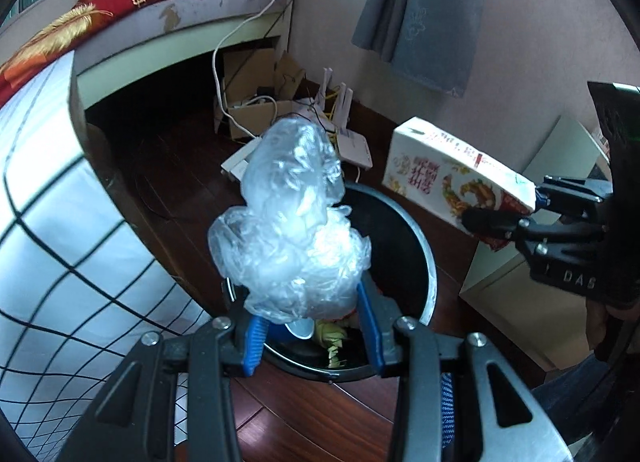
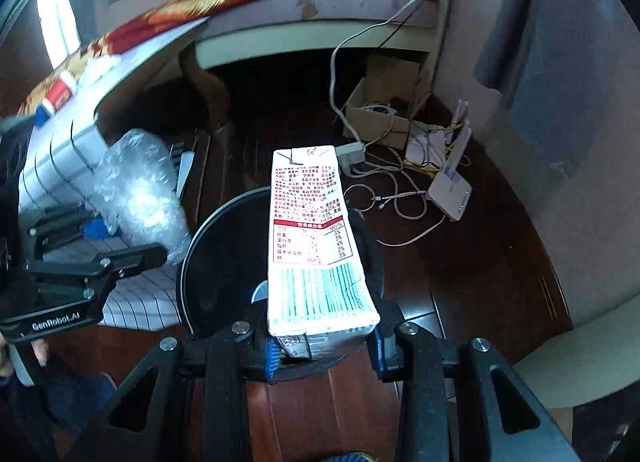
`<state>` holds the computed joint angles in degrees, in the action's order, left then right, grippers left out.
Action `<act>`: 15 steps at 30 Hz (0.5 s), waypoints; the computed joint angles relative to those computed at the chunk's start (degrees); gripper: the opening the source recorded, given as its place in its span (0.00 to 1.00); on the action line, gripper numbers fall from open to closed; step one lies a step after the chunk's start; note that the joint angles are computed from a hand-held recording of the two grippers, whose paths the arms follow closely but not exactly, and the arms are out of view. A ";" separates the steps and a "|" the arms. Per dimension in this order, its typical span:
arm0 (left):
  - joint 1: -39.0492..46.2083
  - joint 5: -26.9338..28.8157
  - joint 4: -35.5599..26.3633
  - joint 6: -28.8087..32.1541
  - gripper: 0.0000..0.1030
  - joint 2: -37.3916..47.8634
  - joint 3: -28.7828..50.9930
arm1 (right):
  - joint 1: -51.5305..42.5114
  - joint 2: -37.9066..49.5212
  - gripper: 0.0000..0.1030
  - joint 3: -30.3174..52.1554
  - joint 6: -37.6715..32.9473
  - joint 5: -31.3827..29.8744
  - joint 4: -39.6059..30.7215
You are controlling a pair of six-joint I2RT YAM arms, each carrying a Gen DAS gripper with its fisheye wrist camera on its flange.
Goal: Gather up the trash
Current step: 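Carry the clear bag and white carton over the bin and release both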
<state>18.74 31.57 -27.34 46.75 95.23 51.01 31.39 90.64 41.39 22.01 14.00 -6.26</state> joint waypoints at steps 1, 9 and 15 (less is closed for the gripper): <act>-0.48 -0.26 0.24 -0.19 0.41 1.14 0.73 | 0.12 0.93 0.35 0.30 -0.68 -0.27 0.27; -3.21 -2.22 1.52 -2.24 0.41 5.75 2.38 | -0.70 10.45 0.35 4.00 -3.91 -4.83 2.21; -5.71 -5.42 3.92 -4.35 0.59 10.54 3.46 | -1.43 15.73 0.53 6.29 -5.17 -6.62 3.17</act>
<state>13.02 26.15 -23.43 42.40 105.77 54.47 29.96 106.37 47.69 16.84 7.38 -3.09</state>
